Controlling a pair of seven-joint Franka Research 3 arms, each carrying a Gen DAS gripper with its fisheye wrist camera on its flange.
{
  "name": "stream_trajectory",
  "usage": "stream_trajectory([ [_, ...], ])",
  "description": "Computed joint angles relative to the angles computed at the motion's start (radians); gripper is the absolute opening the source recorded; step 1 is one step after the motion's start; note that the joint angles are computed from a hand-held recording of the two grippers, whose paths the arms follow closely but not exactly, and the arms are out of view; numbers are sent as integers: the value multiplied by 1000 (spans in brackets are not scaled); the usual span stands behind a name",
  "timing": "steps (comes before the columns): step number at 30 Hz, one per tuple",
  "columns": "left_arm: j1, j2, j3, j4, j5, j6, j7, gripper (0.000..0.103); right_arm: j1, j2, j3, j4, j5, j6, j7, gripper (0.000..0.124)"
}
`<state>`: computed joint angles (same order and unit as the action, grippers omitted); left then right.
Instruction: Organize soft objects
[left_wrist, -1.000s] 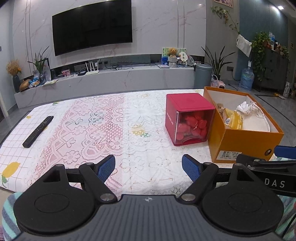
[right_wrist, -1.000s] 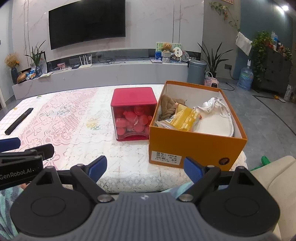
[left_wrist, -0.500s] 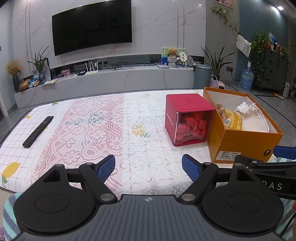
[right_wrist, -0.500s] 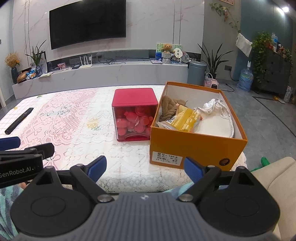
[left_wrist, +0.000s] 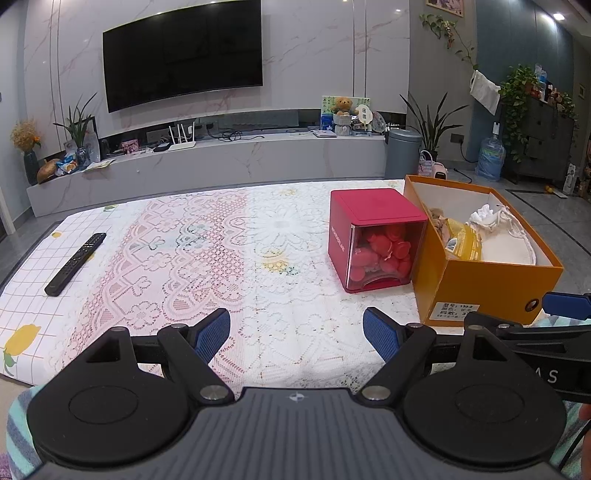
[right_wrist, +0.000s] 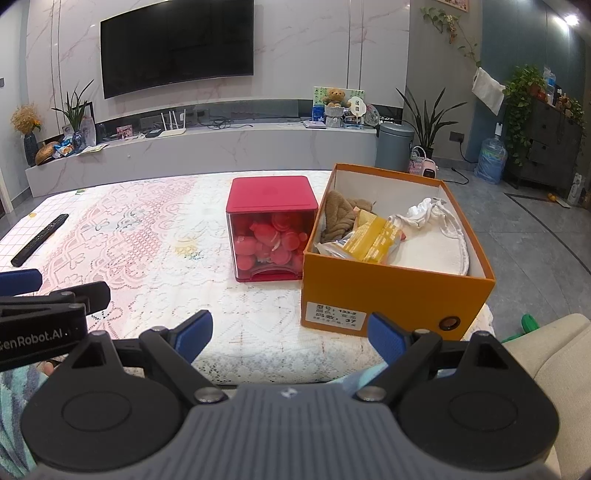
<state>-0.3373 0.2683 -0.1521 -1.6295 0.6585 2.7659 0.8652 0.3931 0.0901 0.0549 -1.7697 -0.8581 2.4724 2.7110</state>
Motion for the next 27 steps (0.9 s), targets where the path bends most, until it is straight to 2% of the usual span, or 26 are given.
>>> stream_trajectory([
  [27, 2, 0, 1, 3, -8, 2, 9, 96, 7, 4, -1, 5, -4, 6, -1, 89],
])
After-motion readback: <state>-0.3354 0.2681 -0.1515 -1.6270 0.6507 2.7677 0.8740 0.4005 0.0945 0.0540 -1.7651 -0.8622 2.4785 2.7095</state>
